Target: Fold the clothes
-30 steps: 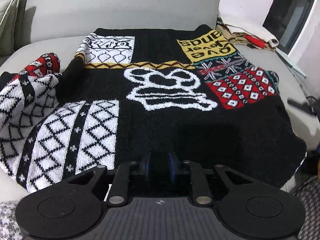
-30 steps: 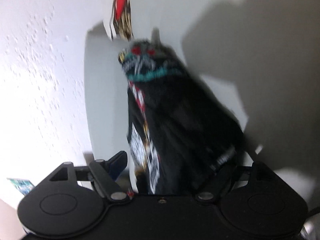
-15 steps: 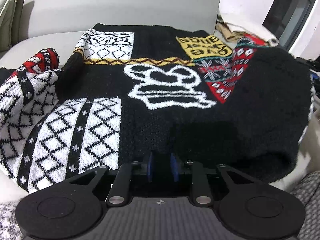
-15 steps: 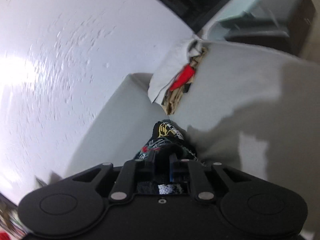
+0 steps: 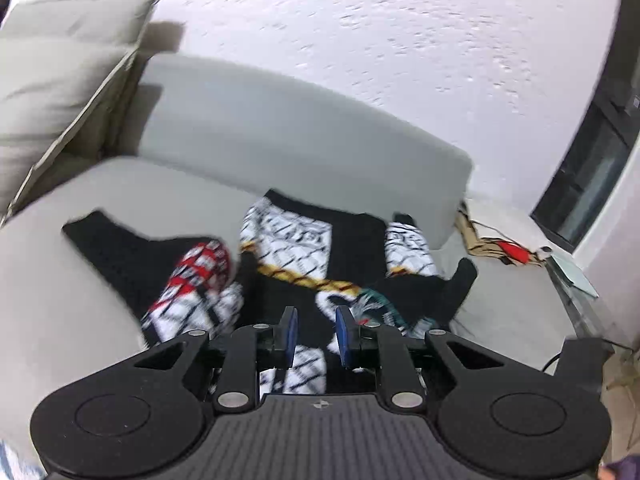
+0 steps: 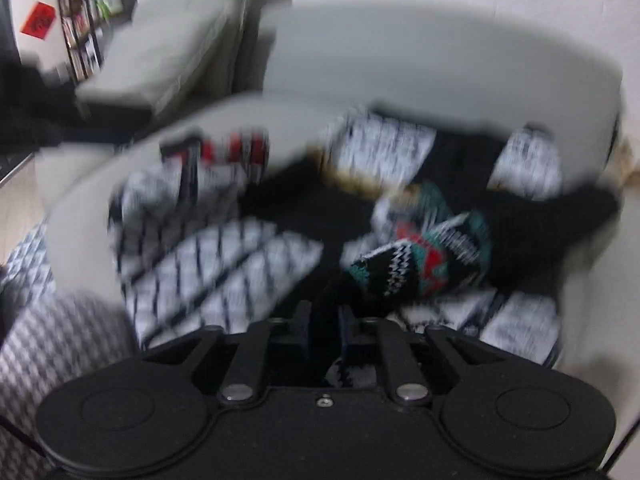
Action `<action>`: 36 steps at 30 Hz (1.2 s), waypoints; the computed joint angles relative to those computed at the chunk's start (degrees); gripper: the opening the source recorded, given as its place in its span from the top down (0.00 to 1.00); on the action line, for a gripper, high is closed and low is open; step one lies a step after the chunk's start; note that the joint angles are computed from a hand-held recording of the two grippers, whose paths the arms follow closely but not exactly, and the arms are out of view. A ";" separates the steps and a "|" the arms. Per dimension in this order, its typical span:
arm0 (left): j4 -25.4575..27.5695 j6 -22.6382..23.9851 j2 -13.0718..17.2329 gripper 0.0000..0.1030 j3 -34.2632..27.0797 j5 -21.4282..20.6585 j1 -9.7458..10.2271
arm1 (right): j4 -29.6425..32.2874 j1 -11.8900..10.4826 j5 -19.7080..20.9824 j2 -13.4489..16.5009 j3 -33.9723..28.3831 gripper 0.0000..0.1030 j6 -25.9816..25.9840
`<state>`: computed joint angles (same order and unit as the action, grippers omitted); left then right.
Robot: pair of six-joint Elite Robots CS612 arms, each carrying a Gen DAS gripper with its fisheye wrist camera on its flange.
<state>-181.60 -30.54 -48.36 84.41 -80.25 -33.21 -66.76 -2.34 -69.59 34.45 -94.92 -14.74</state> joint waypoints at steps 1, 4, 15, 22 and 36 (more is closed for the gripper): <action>0.30 -0.66 0.06 0.83 0.03 -0.51 0.18 | -0.04 -0.36 0.88 -0.03 -0.21 0.74 0.55; 0.81 -0.70 0.48 0.83 -0.49 -1.01 0.25 | -1.43 -2.58 6.08 -0.88 -0.80 0.55 5.76; 2.75 2.25 1.96 0.80 -2.92 -3.27 -0.06 | -14.91 -9.52 1.81 -1.03 2.69 0.43 54.15; 4.85 1.85 1.81 0.80 -2.78 -2.63 -0.06 | -16.62 -8.87 -2.35 -1.83 11.03 0.48 65.56; 5.44 4.94 1.84 0.80 -3.89 -3.19 -0.43 | -19.78 -8.76 -12.22 -2.87 7.82 0.93 51.92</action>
